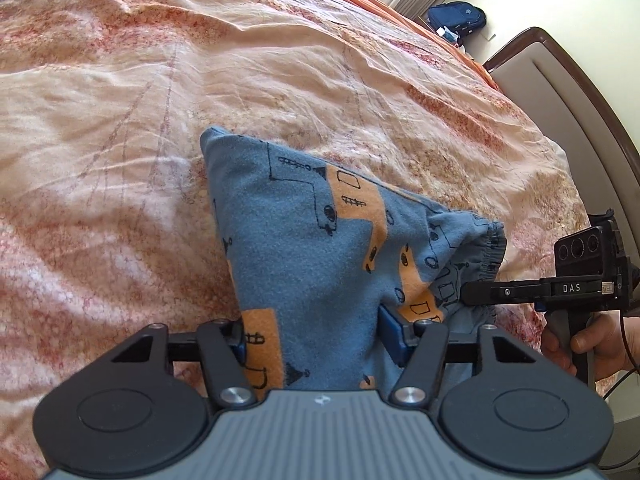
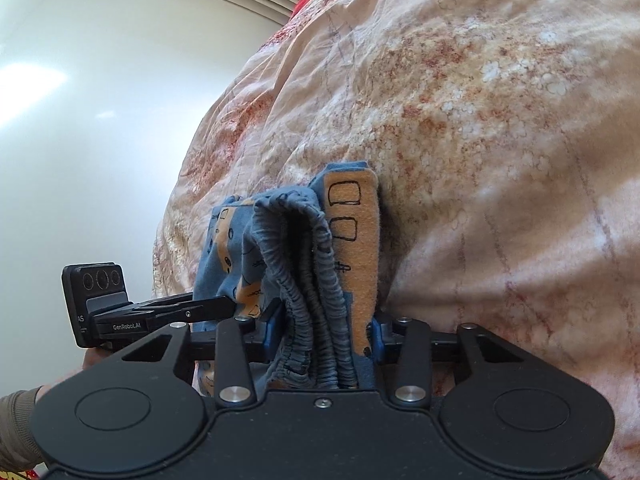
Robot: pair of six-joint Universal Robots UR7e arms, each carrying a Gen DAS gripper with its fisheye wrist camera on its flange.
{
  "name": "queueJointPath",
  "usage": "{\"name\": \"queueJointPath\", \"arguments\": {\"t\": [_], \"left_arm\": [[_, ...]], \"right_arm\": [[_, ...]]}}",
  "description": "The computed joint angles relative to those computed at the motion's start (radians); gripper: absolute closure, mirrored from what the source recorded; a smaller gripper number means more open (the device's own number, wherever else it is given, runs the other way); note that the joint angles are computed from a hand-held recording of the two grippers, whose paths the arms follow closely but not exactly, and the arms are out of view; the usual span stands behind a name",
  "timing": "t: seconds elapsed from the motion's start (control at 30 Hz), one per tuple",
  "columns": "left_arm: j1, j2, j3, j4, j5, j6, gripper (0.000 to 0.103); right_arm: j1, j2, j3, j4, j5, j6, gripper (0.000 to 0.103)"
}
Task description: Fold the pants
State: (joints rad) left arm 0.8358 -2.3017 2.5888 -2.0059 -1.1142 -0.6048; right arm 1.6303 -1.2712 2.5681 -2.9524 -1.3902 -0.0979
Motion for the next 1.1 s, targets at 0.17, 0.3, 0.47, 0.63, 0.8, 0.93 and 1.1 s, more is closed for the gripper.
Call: {"name": "queueJointPath", "arguments": {"t": [0.17, 0.3, 0.47, 0.63, 0.8, 0.93, 1.1], "left_arm": [[0.013, -0.006, -0.002, -0.009, -0.005, -0.013, 0.053], [-0.015, -0.02, 0.0, 0.008, 0.004, 0.004, 0.064], [-0.057, -0.037, 0.001, 0.055, 0.032, -0.029, 0.073], [-0.1, -0.064, 0.008, 0.091, 0.06, -0.081, 0.078], [-0.117, -0.116, 0.012, 0.104, 0.053, -0.102, 0.084], [-0.163, -0.144, 0.0, 0.151, 0.062, -0.124, 0.086], [-0.219, -0.173, -0.008, 0.204, 0.082, -0.172, 0.087]], "right_arm": [[0.022, 0.006, -0.002, -0.011, -0.023, 0.001, 0.065], [0.051, 0.019, -0.004, -0.034, -0.051, 0.006, 0.066], [0.084, 0.05, -0.004, -0.085, -0.085, 0.024, 0.066], [0.12, 0.065, -0.005, -0.118, -0.116, 0.052, 0.066], [0.134, 0.059, -0.001, -0.136, -0.106, 0.078, 0.071], [0.138, 0.058, -0.003, -0.146, -0.077, 0.083, 0.074], [0.148, 0.053, -0.01, -0.146, -0.05, 0.075, 0.078]]}}
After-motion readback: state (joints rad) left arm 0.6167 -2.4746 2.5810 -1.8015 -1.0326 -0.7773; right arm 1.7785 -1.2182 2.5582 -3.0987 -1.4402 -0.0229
